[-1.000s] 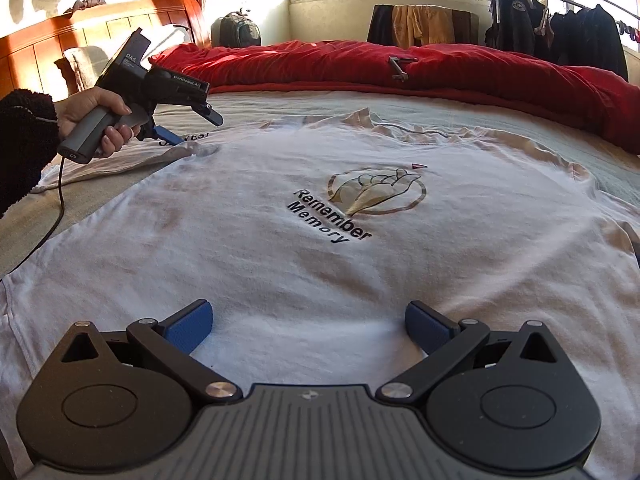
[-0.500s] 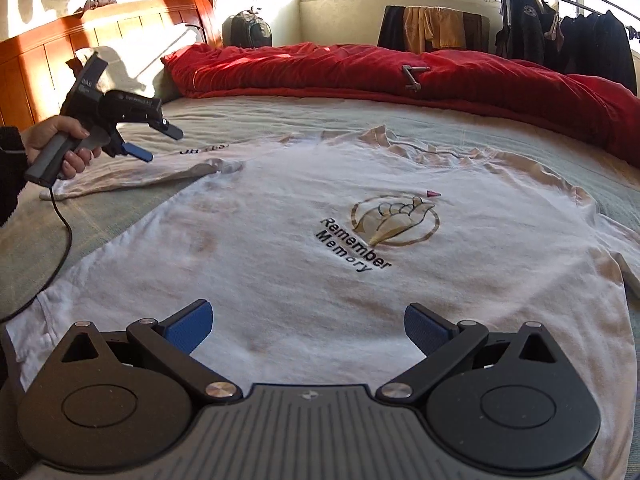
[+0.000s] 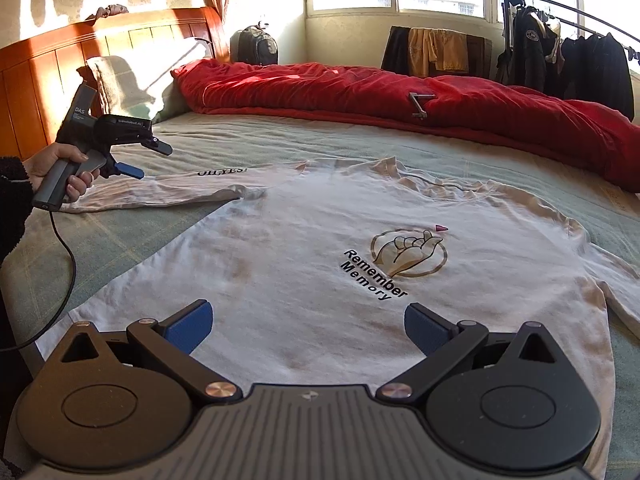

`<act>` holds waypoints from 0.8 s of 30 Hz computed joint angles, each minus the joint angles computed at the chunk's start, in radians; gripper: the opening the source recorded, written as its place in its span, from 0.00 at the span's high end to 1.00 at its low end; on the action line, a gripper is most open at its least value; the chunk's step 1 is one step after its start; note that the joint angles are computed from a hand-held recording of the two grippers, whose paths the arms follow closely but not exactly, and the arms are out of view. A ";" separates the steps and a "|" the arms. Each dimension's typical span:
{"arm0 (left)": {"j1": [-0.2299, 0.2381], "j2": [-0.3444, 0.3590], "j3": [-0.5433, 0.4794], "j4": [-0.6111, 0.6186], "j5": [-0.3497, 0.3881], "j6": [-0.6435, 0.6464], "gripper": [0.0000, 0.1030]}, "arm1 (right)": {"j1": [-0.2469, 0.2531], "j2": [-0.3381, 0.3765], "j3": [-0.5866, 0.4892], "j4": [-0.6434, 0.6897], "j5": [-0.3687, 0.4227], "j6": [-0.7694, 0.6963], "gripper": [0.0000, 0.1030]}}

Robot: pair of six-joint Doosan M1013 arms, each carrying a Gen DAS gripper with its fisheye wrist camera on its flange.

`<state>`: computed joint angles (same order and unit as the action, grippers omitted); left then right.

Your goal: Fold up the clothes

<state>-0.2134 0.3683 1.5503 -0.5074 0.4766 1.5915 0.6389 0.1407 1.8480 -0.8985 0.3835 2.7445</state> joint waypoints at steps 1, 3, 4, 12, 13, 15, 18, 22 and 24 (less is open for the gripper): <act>0.000 -0.003 0.007 -0.004 0.010 0.014 0.12 | 0.001 0.003 -0.003 0.010 0.000 -0.004 0.00; 0.000 -0.003 0.014 0.041 0.021 -0.015 0.12 | 0.001 0.007 -0.009 0.051 -0.007 -0.034 0.00; 0.001 -0.003 0.021 0.096 0.009 -0.064 0.12 | 0.002 0.009 -0.012 0.069 -0.008 -0.049 0.00; 0.035 -0.025 0.042 0.436 -0.076 -0.497 0.13 | 0.015 0.005 -0.018 0.031 0.027 -0.031 0.00; 0.037 -0.038 0.058 0.388 -0.095 -0.448 0.13 | 0.015 0.005 -0.017 0.025 0.025 -0.022 0.00; 0.044 -0.060 0.091 0.207 -0.118 -0.246 0.12 | 0.014 0.008 -0.020 0.040 0.025 -0.028 0.00; 0.046 -0.080 0.127 0.139 -0.100 -0.158 0.12 | 0.013 0.012 -0.023 0.072 0.016 -0.057 0.00; 0.060 -0.111 0.189 0.161 -0.122 -0.210 0.12 | 0.020 0.011 -0.026 0.079 0.016 -0.088 0.00; 0.082 -0.134 0.220 0.028 -0.133 -0.120 0.12 | 0.023 0.008 -0.024 0.067 0.019 -0.092 0.00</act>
<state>-0.1318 0.2339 1.7701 -0.4798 0.3440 1.4711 0.6621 0.1490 1.8237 -0.8314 0.4028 2.6524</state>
